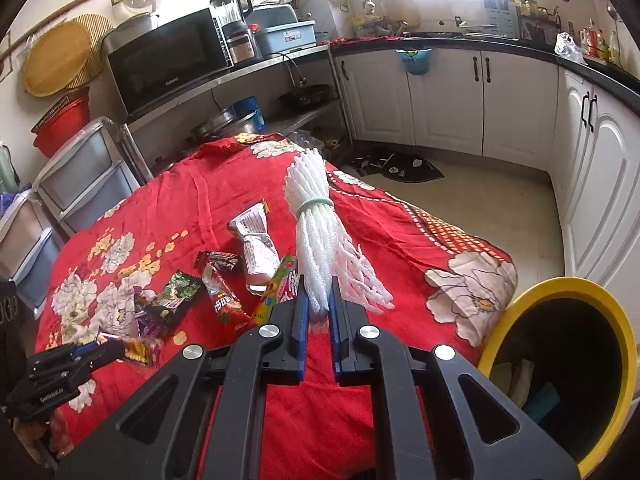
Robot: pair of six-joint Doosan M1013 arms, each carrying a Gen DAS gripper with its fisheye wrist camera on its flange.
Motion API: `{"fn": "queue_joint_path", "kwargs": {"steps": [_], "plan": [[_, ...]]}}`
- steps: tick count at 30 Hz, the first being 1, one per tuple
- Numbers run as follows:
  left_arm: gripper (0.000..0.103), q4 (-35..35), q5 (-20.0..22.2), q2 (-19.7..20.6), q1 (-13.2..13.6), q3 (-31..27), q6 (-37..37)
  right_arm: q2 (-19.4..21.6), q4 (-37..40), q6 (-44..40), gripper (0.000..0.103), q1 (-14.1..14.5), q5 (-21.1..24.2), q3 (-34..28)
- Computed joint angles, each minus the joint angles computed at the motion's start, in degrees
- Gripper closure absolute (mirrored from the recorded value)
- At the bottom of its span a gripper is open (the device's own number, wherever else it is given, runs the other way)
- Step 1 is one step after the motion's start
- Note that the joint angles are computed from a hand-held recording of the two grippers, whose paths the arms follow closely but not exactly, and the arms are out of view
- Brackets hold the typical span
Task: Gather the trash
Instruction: 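Carry the white bundle and purple wrapper with both tools over the yellow bin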
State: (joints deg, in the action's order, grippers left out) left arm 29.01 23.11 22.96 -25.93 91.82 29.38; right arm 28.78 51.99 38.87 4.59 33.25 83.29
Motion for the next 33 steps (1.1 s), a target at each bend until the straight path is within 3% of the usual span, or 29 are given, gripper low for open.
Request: {"fn": "queue_joint_path", "kwargs": {"steps": [14,33], "plan": [[0.088,1.0,-0.9,1.4,-1.3,-3.8,2.1,-3.7,5.1,-4.7,0.094,-2.4,-1.2,4.4],[0.088,-5.0,-1.3,4.9,-3.5,-11.0,13.1,-6.9,9.2,-7.6,0.094,-5.7,-5.9,7.7]]}}
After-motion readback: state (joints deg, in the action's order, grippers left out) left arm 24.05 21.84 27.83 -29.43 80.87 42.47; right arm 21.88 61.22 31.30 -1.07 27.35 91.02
